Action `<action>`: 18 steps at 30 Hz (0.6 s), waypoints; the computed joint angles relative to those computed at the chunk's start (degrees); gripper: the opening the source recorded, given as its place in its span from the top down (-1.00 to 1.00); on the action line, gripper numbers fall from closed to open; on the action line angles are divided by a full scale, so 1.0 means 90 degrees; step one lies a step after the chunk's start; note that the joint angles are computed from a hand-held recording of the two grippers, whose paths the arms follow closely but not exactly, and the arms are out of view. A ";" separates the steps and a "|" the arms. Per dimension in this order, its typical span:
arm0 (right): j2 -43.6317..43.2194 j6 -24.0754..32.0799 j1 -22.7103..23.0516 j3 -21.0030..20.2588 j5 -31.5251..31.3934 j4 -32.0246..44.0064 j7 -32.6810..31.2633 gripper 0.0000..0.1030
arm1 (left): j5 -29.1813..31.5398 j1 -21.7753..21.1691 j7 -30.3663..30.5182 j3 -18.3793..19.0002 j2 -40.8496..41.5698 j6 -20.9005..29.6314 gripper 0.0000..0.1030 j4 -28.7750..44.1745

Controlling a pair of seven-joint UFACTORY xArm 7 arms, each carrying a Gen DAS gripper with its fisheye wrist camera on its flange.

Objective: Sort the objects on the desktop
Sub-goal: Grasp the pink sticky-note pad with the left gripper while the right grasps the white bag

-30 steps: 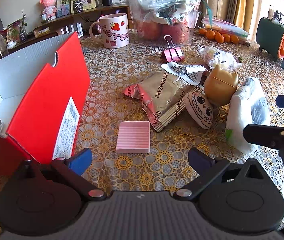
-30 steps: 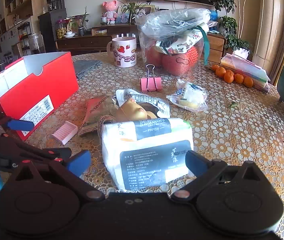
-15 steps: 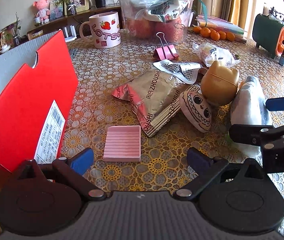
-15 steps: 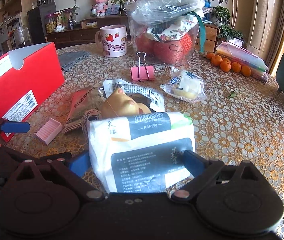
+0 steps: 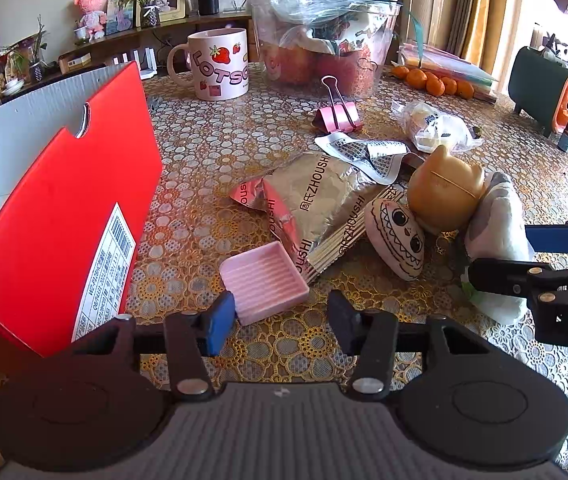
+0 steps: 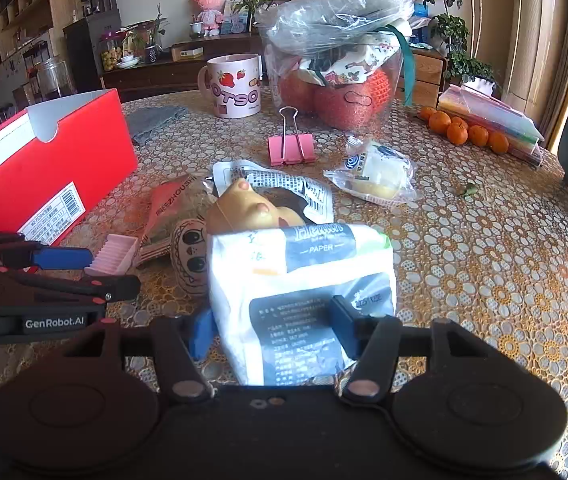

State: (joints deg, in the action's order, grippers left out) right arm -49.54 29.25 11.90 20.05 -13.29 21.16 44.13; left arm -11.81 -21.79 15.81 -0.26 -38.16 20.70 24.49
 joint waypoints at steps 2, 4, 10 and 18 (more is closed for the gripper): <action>-0.0011 0.0005 0.0001 0.0022 -0.0021 0.0005 0.0002 0.03 | 0.0015 0.0021 -0.0035 -0.0028 0.0018 0.0045 0.27 0.0039; -0.0043 0.0017 0.0016 0.0018 -0.0014 0.0002 0.0017 0.13 | 0.0024 0.0048 -0.0080 -0.0044 0.0039 0.0075 0.40 0.0071; -0.0285 0.0093 0.0022 0.0105 -0.0067 -0.0017 0.0051 0.50 | -0.0018 0.0039 -0.0061 0.0026 -0.0067 0.0158 0.70 0.0026; -0.0635 0.0304 0.0119 0.0093 -0.0062 -0.0024 -0.0001 0.60 | -0.0155 -0.0197 0.0369 0.0203 -0.0556 0.0480 0.81 -0.0178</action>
